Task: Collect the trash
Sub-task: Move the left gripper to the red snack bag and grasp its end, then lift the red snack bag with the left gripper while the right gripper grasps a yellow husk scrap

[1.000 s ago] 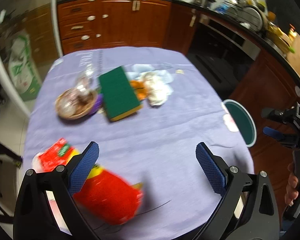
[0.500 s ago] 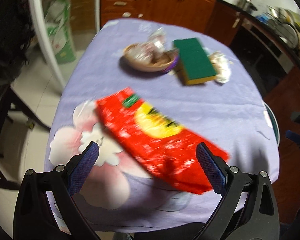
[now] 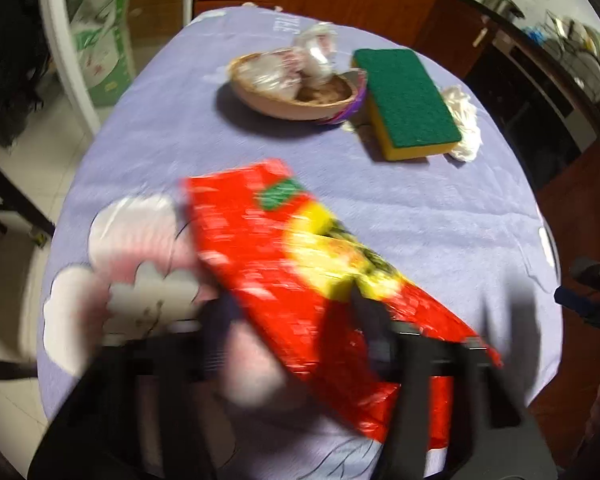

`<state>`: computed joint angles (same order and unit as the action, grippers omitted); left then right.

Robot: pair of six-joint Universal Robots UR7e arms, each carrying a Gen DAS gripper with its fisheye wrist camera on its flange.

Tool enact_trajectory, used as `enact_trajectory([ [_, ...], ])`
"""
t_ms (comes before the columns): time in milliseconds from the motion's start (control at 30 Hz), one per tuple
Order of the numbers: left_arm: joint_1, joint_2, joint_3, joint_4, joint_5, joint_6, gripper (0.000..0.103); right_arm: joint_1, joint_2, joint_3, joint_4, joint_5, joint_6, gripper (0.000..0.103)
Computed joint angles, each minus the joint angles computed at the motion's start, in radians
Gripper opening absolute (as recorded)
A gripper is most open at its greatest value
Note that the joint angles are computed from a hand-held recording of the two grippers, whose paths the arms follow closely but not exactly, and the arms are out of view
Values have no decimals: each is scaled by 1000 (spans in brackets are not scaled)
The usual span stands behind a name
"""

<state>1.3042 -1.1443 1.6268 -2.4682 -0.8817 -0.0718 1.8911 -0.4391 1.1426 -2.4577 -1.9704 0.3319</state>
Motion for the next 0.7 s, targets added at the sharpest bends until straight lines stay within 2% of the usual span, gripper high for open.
enact_trajectory([
  [33,-2,10,-10,2,-3,12,16,-1,2,-2,4,0,3,89],
  [100,-8,22,-17,-12,0,27,7,-3,9,-13,17,0,7,89],
  [300,-36,19,-8,-64,4,102,4,0,38,-51,71,24,-17,89],
  [367,-38,7,-9,-52,17,118,4,3,49,-65,87,45,-25,89],
  [567,-10,-70,-5,26,-5,158,4,21,97,-121,144,105,-76,89],
  [667,12,-102,5,52,-22,165,4,30,131,-166,200,155,-97,73],
  [700,17,-108,9,59,-23,167,4,33,140,-177,215,162,-101,64],
])
